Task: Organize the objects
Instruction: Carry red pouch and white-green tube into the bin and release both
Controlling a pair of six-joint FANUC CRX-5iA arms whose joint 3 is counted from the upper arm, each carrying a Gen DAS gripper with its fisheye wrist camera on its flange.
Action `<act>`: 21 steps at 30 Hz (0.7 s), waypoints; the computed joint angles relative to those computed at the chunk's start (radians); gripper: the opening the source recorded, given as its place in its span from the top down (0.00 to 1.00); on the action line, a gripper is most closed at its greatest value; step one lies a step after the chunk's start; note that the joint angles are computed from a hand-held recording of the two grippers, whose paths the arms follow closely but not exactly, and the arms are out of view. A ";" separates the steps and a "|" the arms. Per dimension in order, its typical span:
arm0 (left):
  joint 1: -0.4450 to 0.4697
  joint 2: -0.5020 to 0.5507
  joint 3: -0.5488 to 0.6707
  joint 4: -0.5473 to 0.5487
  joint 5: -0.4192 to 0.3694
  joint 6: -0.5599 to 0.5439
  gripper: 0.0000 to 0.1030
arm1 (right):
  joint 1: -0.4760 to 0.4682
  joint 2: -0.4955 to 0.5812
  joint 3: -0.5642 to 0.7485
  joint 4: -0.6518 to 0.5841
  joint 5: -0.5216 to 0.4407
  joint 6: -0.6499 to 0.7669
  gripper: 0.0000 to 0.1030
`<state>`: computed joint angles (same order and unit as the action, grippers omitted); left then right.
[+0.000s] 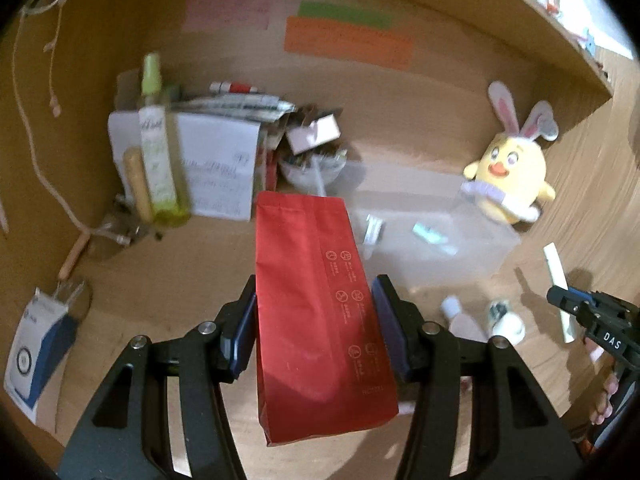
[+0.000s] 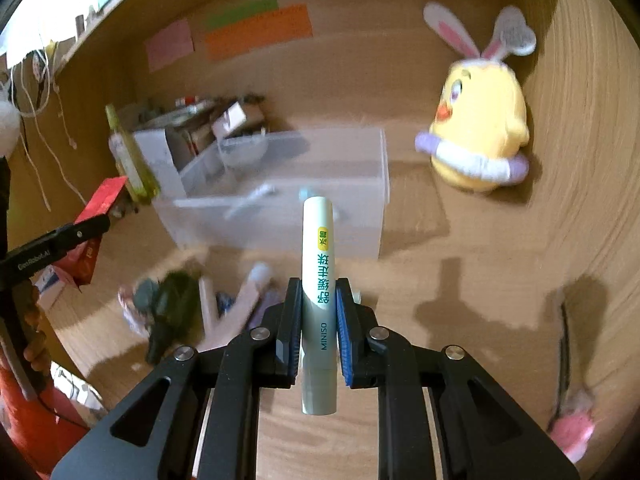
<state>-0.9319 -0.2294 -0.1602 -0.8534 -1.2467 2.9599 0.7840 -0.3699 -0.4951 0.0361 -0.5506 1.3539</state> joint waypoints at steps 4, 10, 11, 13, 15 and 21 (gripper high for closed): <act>0.035 -0.004 0.028 -0.003 0.041 -0.048 0.47 | 0.001 0.015 0.030 0.037 0.042 -0.012 0.86; 0.089 0.001 0.069 0.006 0.091 -0.122 0.47 | -0.008 0.075 0.125 -0.004 0.070 0.045 0.86; 0.100 0.005 0.079 0.009 0.099 -0.137 0.47 | -0.012 0.089 0.148 -0.030 0.064 0.069 0.86; 0.124 0.011 0.094 0.020 0.117 -0.165 0.47 | -0.020 0.120 0.195 -0.071 0.055 0.111 0.86; 0.148 0.024 0.111 0.033 0.133 -0.193 0.47 | -0.021 0.147 0.228 -0.090 0.049 0.131 0.86; 0.218 0.078 0.154 0.075 0.166 -0.274 0.47 | -0.012 0.250 0.319 -0.096 0.022 0.151 0.86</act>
<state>-0.7140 -0.1518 -0.0057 -0.7787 -1.0806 2.6861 0.7718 -0.1197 -0.1758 -0.0599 -0.5286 1.5044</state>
